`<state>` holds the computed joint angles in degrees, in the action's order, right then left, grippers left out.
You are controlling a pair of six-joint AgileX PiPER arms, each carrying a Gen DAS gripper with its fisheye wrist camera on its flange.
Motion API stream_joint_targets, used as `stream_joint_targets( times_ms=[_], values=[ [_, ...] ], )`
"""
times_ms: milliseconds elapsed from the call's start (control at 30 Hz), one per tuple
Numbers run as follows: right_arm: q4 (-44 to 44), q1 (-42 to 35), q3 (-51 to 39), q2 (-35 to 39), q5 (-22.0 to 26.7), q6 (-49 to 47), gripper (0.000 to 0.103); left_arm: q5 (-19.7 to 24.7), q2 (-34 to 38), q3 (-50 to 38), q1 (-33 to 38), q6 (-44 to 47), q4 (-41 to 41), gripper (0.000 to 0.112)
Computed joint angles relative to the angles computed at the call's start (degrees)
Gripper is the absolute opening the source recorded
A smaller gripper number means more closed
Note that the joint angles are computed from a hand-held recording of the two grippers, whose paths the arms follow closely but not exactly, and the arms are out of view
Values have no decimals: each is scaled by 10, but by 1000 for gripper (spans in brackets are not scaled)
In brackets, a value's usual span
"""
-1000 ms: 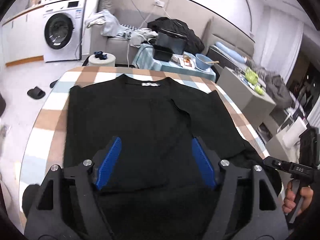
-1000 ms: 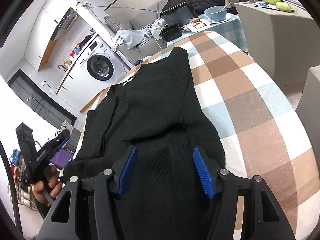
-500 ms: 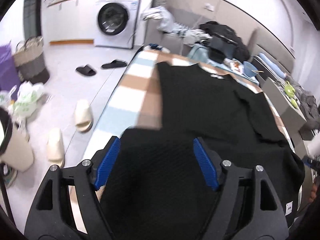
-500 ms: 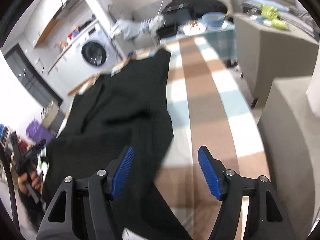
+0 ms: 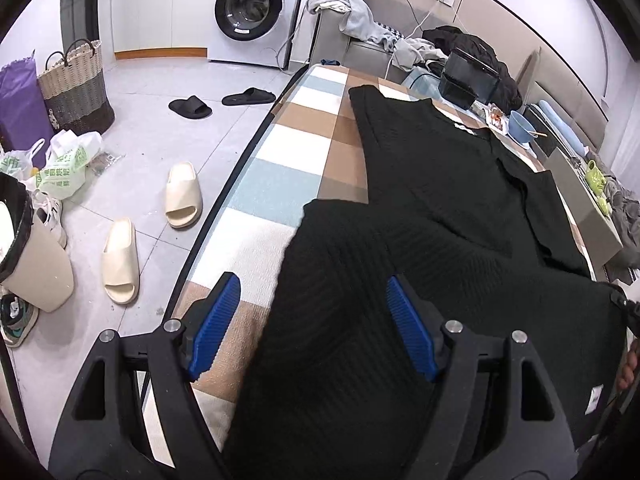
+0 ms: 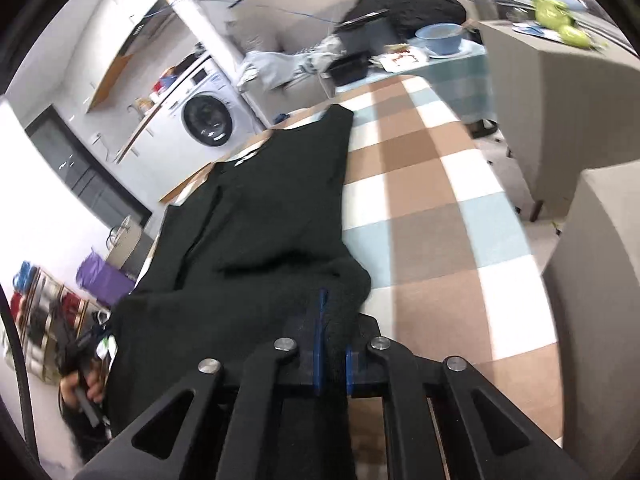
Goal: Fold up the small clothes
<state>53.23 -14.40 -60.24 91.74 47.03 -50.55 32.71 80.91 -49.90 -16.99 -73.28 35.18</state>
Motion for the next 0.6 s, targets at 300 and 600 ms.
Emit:
stream_joint_targets(
  times_ms=[300, 600],
  values=[
    [31, -25, 54, -5, 72, -107, 47, -62, 12, 14, 32, 112, -115, 66],
    [149, -29, 89, -48, 63, -241, 4, -46, -58, 55, -51, -159, 135, 5]
  ],
)
